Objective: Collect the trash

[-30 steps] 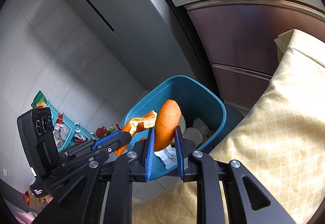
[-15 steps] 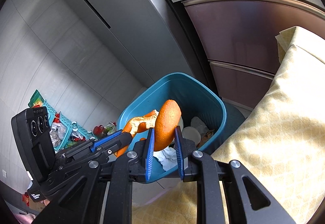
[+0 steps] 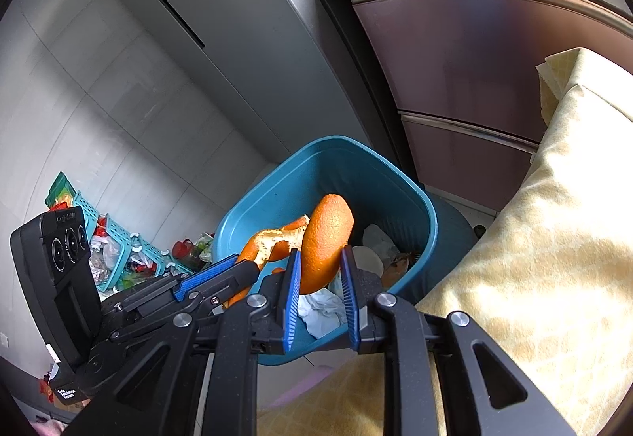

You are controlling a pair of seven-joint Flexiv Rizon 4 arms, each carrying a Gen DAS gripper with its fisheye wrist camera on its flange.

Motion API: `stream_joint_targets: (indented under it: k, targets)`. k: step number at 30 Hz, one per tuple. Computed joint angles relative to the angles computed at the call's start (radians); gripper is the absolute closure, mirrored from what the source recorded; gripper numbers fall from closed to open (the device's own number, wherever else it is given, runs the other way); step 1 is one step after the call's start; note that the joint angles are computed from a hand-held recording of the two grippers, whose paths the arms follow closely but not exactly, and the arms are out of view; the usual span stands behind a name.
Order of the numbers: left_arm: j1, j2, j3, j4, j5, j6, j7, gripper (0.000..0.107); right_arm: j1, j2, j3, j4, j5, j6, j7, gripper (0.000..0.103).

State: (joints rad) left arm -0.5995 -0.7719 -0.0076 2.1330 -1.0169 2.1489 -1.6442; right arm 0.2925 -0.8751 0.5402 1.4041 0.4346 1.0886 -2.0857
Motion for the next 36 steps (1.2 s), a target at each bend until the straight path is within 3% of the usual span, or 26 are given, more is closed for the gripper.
stream_joint_targets:
  k: [9,13,20,21,22,24,26,30,36]
  targets:
    - [-0.002,-0.027,0.017,-0.035,-0.008,-0.037,0.025,0.090,0.017,0.003,-0.007,0.001,-0.013,0.006,0.019,0.084]
    - [-0.027,-0.035,0.032,-0.040,-0.029,-0.028,0.029,0.077,-0.005,0.008,0.006,0.014,0.003,0.019,0.003,0.083]
    - [-0.096,-0.033,0.014,-0.023,-0.113,0.151,0.094,0.046,-0.107,0.069,0.071,0.118,0.075,0.139,-0.114,0.053]
    - [-0.102,-0.031,0.006,-0.020,-0.115,0.182,0.102,0.033,-0.132,0.081,0.091,0.140,0.091,0.165,-0.144,0.048]
    - [-0.109,-0.028,-0.002,-0.017,-0.120,0.212,0.112,0.026,-0.153,0.090,0.108,0.161,0.107,0.202,-0.173,0.045]
    - [-0.134,-0.034,-0.012,-0.028,-0.142,0.286,0.154,0.018,-0.189,0.114,0.137,0.214,0.129,0.288,-0.221,0.032]
    - [-0.158,-0.043,-0.029,-0.051,-0.180,0.345,0.213,0.009,-0.246,0.125,0.192,0.266,0.142,0.383,-0.278,0.026]
    - [-0.174,-0.059,-0.074,-0.102,-0.193,0.432,0.287,0.009,-0.333,0.134,0.280,0.364,0.146,0.597,-0.347,0.007]
    - [-0.174,-0.100,-0.151,-0.210,-0.202,0.532,0.368,0.009,-0.414,0.132,0.339,0.490,0.127,0.893,-0.341,0.007]
